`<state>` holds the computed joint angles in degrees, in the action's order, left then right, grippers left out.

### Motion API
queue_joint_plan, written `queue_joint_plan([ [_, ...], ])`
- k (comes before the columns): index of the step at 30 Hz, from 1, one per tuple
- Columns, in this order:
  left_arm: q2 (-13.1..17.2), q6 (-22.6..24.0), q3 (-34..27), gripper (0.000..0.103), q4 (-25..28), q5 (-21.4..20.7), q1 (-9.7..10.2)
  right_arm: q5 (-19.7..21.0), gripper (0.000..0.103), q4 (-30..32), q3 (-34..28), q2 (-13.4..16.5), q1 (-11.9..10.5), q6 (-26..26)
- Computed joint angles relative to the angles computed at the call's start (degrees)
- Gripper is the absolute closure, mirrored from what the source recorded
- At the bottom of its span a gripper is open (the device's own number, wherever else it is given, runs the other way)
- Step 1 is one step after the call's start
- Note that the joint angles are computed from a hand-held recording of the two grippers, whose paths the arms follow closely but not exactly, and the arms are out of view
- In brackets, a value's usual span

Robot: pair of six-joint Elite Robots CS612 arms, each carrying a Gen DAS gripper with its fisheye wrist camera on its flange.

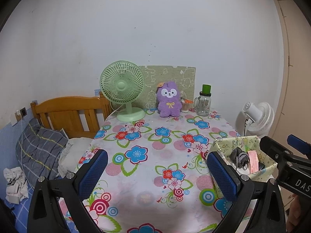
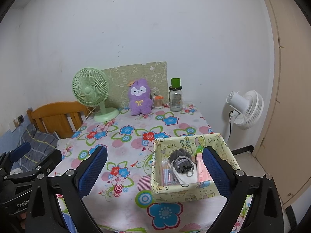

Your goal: Organize soft objects

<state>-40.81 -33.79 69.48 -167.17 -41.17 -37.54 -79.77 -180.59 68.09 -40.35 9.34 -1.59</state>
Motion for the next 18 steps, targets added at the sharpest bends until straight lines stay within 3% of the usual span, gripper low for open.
queue_joint_plan([
  [18,0.1,0.2,0.0,0.000,-0.2,0.0,-0.03,-0.2,0.002,-0.6,0.2,0.0,0.1,0.0],
])
